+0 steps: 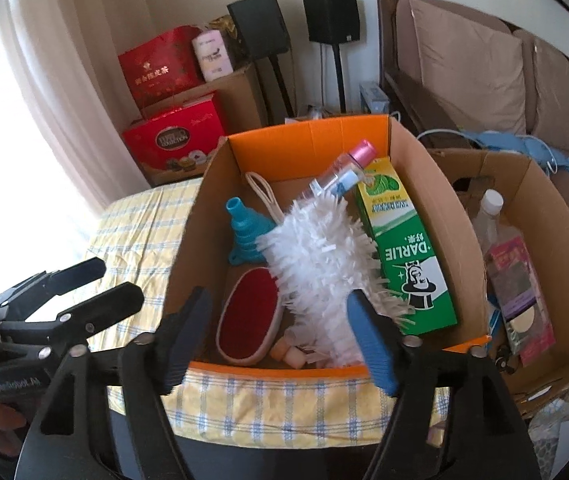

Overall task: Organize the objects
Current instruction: 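Open the left gripper to drop the cap while the right gripper releases the knob into the box, then move the left tool to the large black star knob and grasp it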

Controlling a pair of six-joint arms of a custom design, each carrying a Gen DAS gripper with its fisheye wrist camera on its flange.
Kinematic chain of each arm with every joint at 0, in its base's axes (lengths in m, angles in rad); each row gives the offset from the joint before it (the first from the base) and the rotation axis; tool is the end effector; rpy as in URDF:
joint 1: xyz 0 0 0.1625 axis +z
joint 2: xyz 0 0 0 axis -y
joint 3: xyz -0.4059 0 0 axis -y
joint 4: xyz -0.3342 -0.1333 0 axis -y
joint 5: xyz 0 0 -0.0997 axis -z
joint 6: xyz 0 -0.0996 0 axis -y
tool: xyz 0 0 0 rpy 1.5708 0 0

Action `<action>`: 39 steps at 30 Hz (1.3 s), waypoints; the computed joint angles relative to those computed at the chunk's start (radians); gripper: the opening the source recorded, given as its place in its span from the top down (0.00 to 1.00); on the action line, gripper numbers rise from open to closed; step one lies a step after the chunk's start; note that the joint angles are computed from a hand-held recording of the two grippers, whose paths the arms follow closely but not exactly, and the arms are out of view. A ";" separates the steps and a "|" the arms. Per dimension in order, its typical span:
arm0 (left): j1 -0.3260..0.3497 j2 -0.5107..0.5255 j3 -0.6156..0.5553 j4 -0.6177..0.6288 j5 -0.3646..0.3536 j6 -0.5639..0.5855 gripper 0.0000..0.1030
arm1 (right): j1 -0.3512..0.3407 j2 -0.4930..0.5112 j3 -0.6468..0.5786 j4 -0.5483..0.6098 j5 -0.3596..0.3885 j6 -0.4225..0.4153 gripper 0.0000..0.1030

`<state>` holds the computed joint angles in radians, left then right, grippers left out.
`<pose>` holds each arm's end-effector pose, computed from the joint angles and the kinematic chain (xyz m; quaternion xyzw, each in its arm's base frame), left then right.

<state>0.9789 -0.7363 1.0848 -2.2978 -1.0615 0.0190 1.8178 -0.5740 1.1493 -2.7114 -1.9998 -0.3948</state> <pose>-0.2617 -0.7153 0.2770 0.2406 0.9207 -0.2445 0.1859 0.2734 -0.7086 0.1780 0.2396 -0.9091 0.2567 0.2240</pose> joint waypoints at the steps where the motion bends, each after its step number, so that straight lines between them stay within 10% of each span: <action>1: 0.001 -0.006 0.007 -0.006 0.007 0.000 0.10 | 0.002 -0.002 0.006 -0.010 0.000 -0.002 0.24; 20: 0.053 -0.079 0.101 -0.061 0.092 0.030 0.00 | 0.032 -0.026 0.091 -0.069 0.061 0.011 0.08; 39: 0.171 0.100 -0.087 -0.031 -0.067 0.168 0.01 | 0.029 0.024 0.036 -0.063 0.091 -0.004 0.07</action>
